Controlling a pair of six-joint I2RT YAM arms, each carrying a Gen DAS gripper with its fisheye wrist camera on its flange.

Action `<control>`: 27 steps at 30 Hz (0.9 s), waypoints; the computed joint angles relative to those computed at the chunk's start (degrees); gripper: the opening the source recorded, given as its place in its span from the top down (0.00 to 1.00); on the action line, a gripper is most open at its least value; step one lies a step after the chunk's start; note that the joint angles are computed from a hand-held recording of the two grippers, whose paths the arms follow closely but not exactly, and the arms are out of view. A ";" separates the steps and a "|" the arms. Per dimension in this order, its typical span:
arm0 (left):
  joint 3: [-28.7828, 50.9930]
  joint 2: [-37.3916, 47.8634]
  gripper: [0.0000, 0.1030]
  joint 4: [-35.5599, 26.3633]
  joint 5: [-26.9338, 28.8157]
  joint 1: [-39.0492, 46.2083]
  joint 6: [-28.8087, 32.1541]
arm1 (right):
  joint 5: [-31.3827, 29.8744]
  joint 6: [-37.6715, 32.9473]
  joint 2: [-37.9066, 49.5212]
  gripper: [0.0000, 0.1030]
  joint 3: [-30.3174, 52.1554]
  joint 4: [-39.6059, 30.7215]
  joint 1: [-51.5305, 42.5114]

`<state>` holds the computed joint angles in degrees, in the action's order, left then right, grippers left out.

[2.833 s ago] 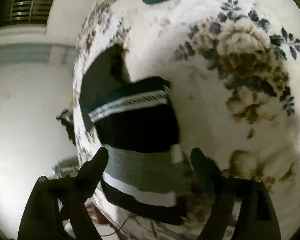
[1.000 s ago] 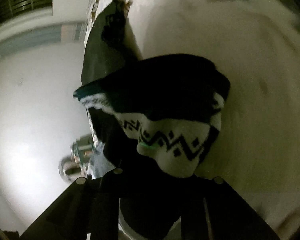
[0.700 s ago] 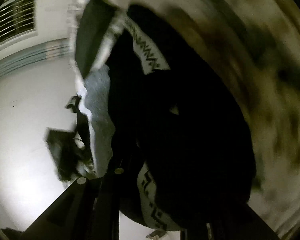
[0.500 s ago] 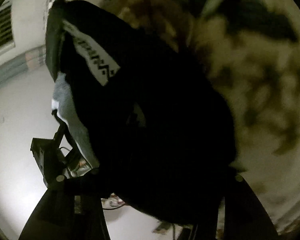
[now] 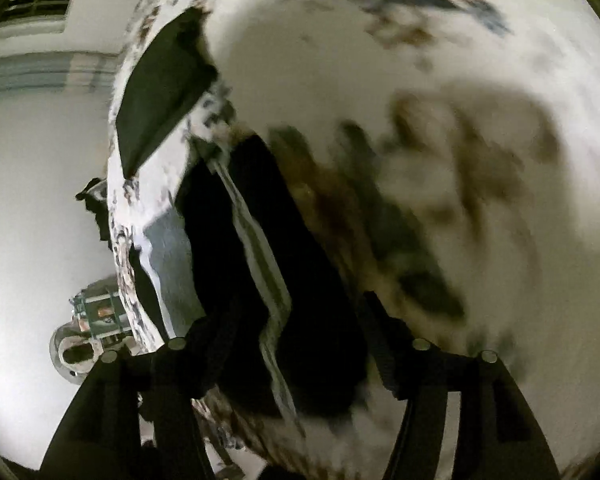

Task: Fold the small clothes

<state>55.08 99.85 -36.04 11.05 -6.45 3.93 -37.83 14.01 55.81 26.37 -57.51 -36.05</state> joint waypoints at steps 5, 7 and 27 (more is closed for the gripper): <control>1.30 2.47 0.00 1.62 -9.99 -6.89 -6.91 | -2.50 18.89 24.97 0.31 2.10 34.07 18.11; 3.11 2.85 0.00 -0.60 -9.10 -6.44 -7.29 | -1.96 24.94 29.16 0.58 3.32 40.11 22.86; 8.44 0.08 0.00 -6.37 18.53 4.18 -2.80 | 18.51 8.33 50.43 0.45 66.44 -8.58 44.83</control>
